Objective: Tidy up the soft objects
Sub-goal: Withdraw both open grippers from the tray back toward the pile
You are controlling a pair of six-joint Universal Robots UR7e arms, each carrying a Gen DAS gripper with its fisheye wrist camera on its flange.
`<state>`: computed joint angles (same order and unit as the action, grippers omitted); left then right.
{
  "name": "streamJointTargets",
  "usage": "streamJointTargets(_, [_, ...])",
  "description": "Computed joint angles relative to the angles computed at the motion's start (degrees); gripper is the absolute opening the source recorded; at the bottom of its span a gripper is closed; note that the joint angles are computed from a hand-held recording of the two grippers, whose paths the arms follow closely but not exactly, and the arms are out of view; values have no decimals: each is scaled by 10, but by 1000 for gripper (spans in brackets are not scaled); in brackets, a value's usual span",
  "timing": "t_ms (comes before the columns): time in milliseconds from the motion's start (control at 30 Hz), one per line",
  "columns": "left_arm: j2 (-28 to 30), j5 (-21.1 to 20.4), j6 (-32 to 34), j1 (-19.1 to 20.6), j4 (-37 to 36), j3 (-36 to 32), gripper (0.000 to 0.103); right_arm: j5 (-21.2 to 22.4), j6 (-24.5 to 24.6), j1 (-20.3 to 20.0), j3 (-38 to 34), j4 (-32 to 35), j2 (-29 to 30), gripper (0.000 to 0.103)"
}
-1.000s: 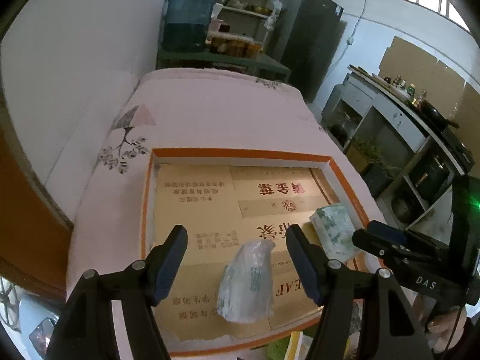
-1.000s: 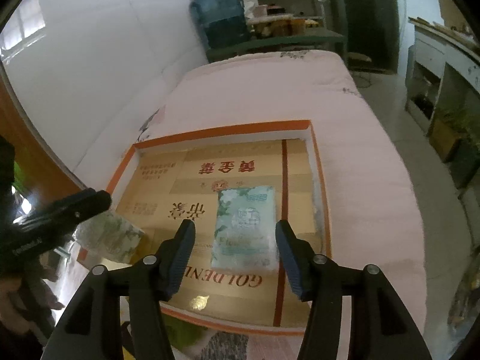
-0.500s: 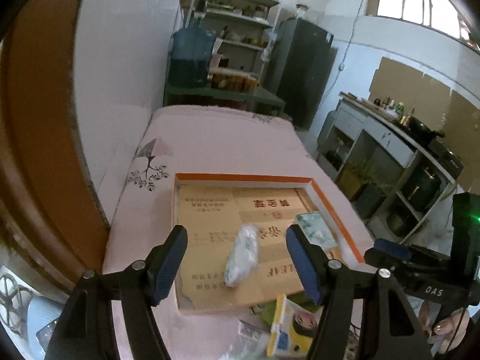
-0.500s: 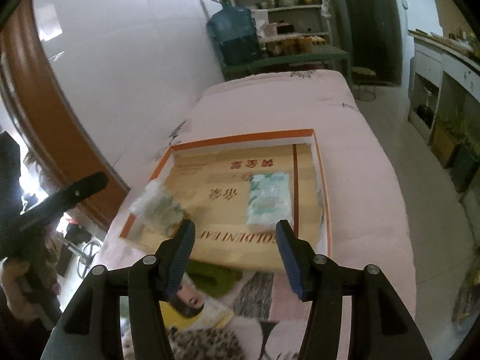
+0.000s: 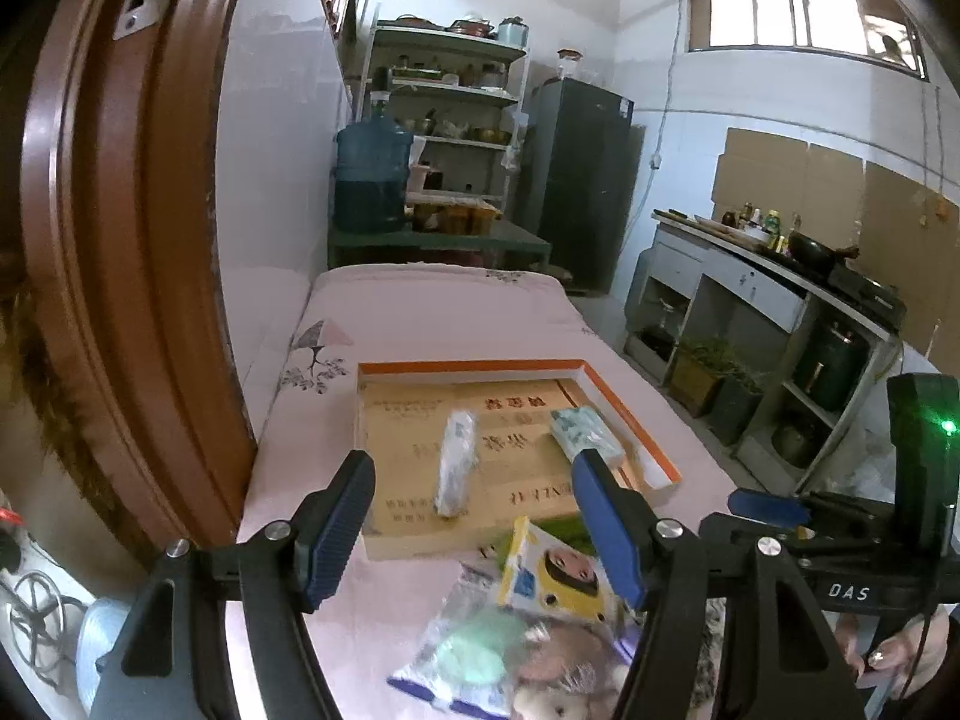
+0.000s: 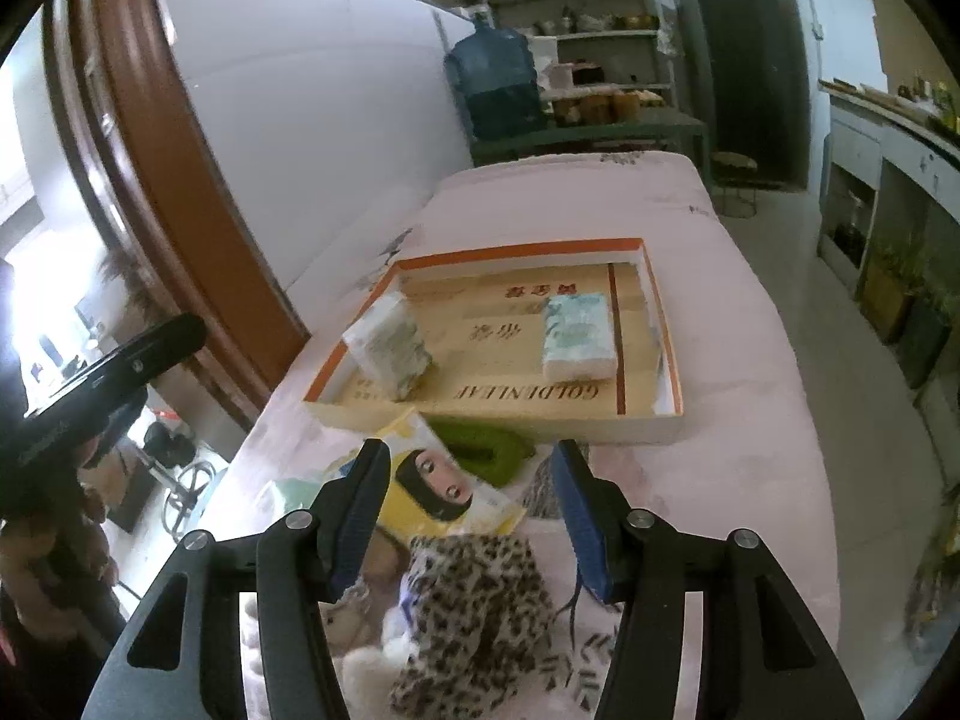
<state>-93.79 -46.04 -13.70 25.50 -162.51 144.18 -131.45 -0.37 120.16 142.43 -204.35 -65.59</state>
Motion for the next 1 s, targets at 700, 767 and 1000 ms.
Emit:
streamJointTargets(700, [-161, 9, -177, -110, 175, 120, 68, -42, 59, 65, 61, -54, 67, 58])
streamJointTargets(767, [-172, 4, -188, -116, 188, 127, 68, -47, 60, 66, 65, -59, 73, 58])
streamJointTargets(1000, [-184, -13, -206, -114, 184, 147, 68, -45, 69, 59, 69, -58, 81, 58])
